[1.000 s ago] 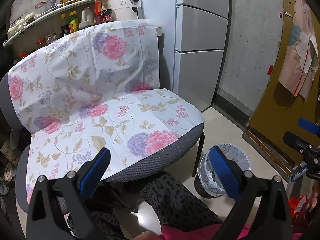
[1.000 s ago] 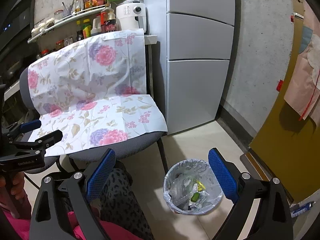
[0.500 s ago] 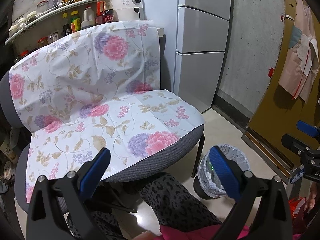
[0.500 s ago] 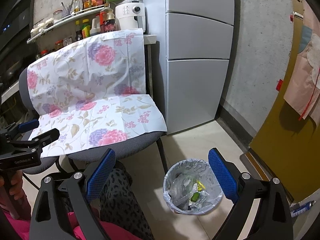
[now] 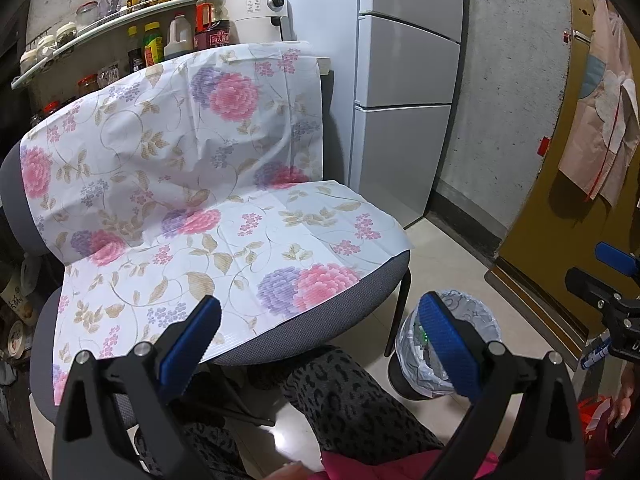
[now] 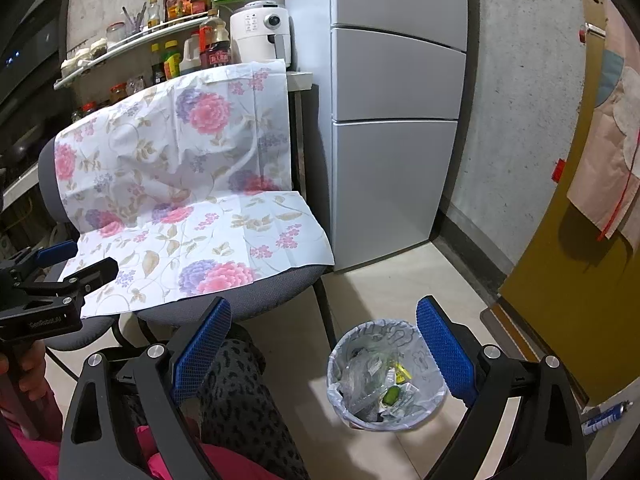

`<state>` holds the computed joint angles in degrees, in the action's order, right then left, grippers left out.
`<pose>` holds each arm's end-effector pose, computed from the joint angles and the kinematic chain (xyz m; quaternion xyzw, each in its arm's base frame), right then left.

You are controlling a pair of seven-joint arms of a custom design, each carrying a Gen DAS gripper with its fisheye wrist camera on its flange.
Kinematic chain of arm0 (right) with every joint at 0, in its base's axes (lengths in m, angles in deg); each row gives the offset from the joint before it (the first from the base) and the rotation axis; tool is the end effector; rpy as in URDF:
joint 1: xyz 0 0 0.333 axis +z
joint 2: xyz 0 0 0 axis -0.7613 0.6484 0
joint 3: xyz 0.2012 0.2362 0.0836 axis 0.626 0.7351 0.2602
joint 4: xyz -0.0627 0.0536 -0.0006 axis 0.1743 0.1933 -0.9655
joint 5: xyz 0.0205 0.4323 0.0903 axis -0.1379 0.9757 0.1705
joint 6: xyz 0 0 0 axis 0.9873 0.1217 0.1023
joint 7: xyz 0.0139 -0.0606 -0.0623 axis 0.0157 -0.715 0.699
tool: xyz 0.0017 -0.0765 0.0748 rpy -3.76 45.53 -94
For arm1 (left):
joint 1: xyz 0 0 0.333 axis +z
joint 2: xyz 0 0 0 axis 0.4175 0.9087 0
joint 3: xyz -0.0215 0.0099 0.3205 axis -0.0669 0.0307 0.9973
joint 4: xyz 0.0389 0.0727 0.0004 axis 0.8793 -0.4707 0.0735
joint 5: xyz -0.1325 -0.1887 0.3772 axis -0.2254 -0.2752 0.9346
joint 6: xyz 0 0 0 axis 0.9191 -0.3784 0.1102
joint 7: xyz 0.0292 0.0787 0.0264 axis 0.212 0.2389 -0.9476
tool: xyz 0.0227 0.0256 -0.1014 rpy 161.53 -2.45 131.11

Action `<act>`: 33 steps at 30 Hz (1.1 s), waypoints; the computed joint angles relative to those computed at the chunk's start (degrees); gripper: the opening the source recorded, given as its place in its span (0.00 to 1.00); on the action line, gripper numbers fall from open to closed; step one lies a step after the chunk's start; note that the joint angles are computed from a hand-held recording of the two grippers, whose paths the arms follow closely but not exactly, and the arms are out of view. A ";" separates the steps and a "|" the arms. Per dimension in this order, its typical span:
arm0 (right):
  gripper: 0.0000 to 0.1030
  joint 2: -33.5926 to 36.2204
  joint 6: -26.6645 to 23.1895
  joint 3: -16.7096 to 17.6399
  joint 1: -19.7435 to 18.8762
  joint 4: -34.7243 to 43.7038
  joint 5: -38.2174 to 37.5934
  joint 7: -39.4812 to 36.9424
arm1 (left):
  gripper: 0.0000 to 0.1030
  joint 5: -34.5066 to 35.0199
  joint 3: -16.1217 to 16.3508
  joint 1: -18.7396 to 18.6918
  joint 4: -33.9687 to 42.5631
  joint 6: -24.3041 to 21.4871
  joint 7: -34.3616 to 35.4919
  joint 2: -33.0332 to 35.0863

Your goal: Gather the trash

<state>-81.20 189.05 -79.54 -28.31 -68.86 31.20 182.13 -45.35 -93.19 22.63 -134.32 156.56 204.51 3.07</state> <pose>0.5254 0.3097 0.5332 -0.5313 0.7304 -0.3453 0.2550 0.6375 -0.0772 0.5329 -0.4438 0.7965 -0.3529 0.2100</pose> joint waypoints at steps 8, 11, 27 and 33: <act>0.90 0.19 -0.56 0.02 0.18 0.39 -0.13 0.24 | 0.93 -0.50 0.05 0.02 0.13 0.03 0.46 0.06; 0.90 0.05 -0.08 -0.15 0.10 0.16 0.00 0.01 | 0.93 -0.27 0.05 0.05 0.18 -0.12 0.21 0.08; 0.90 -0.03 -0.09 -0.03 -0.04 0.06 -0.04 0.02 | 0.93 -0.36 0.10 0.17 0.15 -0.15 0.30 -0.01; 0.90 -0.08 0.20 -0.13 -0.14 -0.07 -0.03 -0.21 | 0.93 -0.44 0.10 0.15 0.09 -0.07 0.37 -0.02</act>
<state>-81.28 189.25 -79.68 -28.45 -68.93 31.17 181.92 -45.79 -93.09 22.77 -134.23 156.49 204.88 3.04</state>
